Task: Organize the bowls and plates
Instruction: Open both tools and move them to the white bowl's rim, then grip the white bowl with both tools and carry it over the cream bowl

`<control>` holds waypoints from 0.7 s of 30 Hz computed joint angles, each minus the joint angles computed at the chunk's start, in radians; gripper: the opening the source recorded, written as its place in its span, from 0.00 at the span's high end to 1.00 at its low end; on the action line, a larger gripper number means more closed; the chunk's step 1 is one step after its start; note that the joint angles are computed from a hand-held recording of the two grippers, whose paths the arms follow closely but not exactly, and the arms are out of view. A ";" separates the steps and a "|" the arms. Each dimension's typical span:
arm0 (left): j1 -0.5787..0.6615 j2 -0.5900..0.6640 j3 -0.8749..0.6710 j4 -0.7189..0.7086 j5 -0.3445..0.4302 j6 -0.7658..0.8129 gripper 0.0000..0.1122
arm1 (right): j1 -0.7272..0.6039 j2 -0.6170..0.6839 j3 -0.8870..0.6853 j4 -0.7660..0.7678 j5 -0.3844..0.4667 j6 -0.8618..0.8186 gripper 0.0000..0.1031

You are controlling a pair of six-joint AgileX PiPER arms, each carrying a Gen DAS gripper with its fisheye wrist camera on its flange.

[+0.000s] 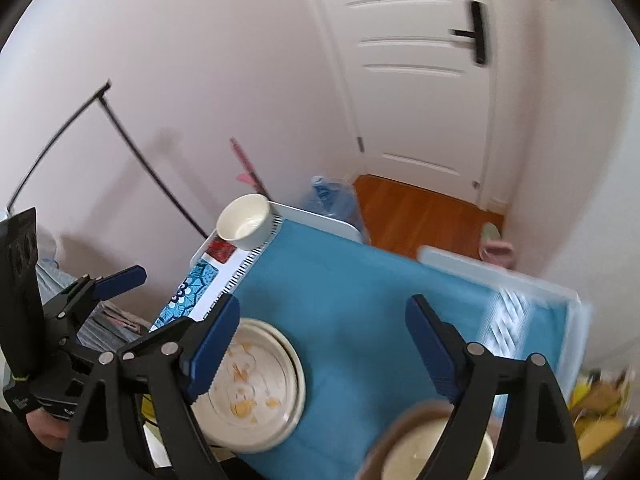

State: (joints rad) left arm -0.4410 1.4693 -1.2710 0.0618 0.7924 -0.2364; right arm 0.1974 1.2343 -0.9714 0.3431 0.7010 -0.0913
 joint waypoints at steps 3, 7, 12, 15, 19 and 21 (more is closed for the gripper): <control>0.120 0.069 -0.047 -0.081 0.003 0.099 0.08 | 0.072 0.183 -0.159 -0.017 -0.019 -0.006 0.21; 0.285 0.194 -0.110 -0.217 -0.020 0.231 0.08 | 0.101 0.411 -0.361 0.036 -0.011 -0.050 0.01; 0.434 0.398 -0.217 -0.368 -0.023 0.316 0.09 | 0.128 0.784 -0.767 0.039 0.154 -0.047 0.01; 0.477 0.499 -0.277 -0.411 -0.038 0.304 0.15 | 0.152 0.959 -0.977 -0.022 0.222 0.033 0.01; 0.519 0.642 -0.389 -0.505 -0.016 0.318 0.31 | 0.152 1.195 -1.306 -0.017 0.383 0.083 0.01; 0.518 0.719 -0.464 -0.511 0.019 0.313 0.43 | 0.149 1.324 -1.496 -0.005 0.470 0.110 0.02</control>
